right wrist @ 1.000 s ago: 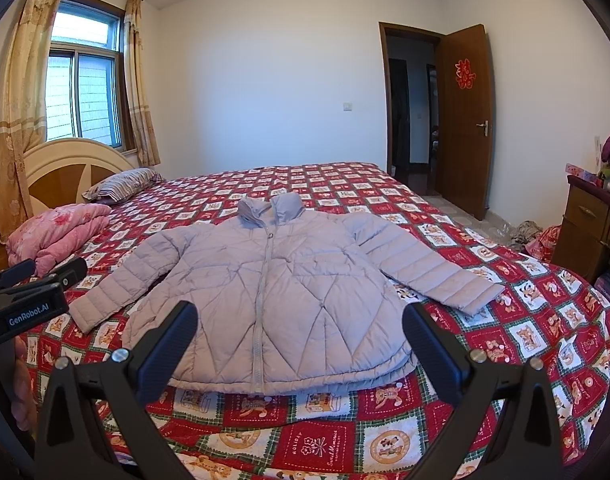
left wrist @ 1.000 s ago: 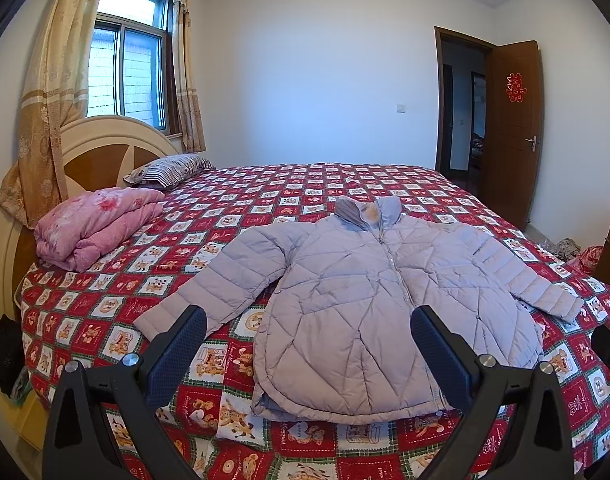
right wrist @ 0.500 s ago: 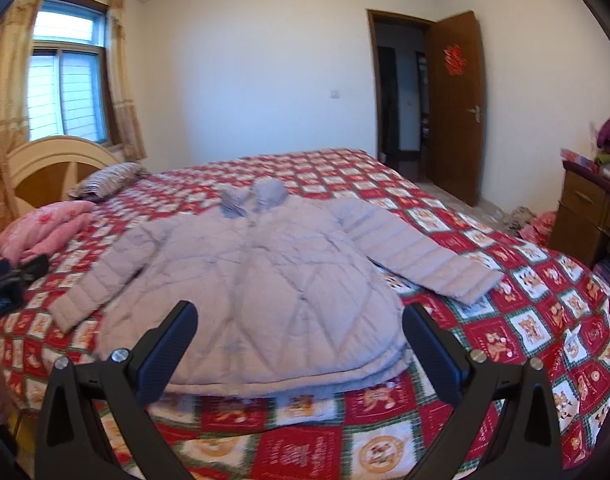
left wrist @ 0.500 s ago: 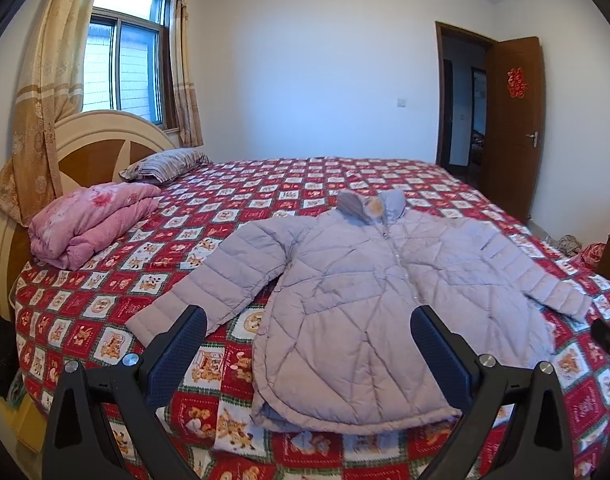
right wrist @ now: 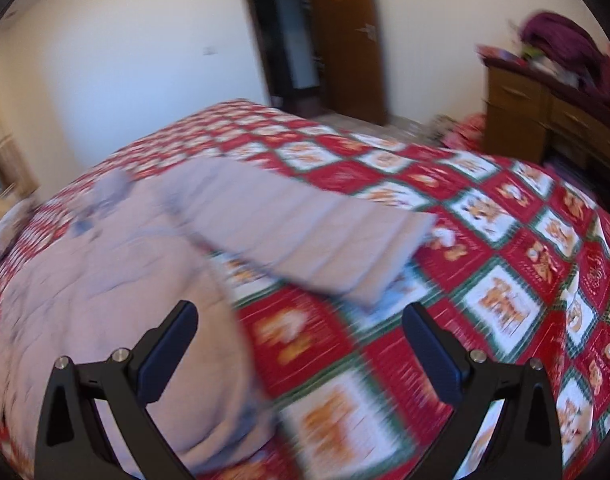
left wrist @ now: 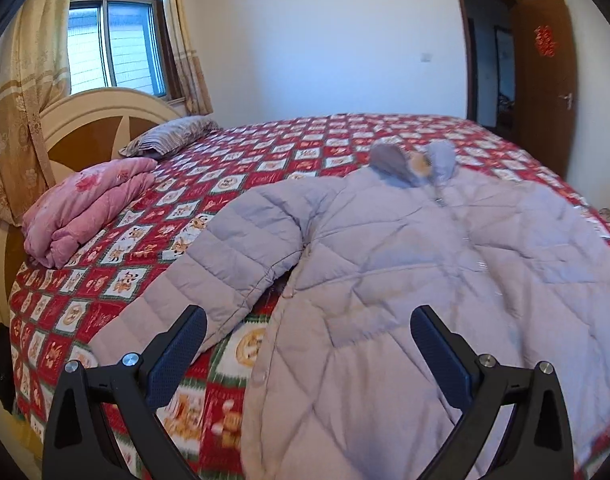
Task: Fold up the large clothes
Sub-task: 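Grasp the jacket sleeve cuff with the right gripper and lift it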
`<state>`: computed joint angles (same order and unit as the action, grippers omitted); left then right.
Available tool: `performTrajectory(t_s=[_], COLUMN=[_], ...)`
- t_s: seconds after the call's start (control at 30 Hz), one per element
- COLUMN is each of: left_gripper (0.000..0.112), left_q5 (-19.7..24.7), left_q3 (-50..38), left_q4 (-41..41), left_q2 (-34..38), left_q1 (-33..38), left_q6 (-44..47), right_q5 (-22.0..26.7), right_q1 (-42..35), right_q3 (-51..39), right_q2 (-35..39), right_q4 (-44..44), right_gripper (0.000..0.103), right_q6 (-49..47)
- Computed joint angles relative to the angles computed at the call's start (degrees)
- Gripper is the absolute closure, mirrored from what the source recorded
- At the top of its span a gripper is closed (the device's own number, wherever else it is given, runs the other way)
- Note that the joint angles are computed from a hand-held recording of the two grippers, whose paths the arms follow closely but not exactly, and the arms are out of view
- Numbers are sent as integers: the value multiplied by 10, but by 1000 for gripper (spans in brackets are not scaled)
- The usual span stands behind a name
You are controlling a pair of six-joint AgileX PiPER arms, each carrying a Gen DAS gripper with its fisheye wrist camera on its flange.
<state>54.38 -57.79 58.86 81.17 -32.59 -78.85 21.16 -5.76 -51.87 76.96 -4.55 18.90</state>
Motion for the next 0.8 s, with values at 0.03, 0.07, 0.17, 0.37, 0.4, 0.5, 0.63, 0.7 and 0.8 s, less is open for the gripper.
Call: performTrajectory(t_s=[0.03, 0.07, 0.17, 0.37, 0.4, 0.5, 0.63, 0.7, 0.8], left_gripper=[10, 10, 10, 10, 10, 10, 10, 10, 10], left_q5=[-12, -18, -41, -47, -45, -42, -63, -72, -73], left_q3=[-12, -22, -66, -143, -148, -165, -163, -158, -151], left_q4=[2, 1, -1, -7, -3, -2, -23, -28, -28], left_q2=[23, 39, 101, 198, 209, 250, 267, 262, 245], left_q1=[16, 26, 58, 84, 86, 101, 120, 125, 127], left_q6=[2, 4, 12, 45, 45, 52, 56, 57, 66], right_q5=[2, 8, 24, 55, 56, 49, 13, 12, 16], right_q1=[-19, -40, -80, -97, -99, -98, -80, -72, -65], right_q3=[-15, -36, -92, -166, -172, -171, -154, -159, -170], right_q2=[21, 46, 111, 197, 206, 214, 212, 215, 210], right_q4=[8, 27, 47, 31, 33, 47, 7, -23, -40], right_gripper=[2, 5, 6, 13, 16, 34, 65, 86, 91], right_q6=[-5, -19, -30, -15, -20, -46, -29, -11, 0])
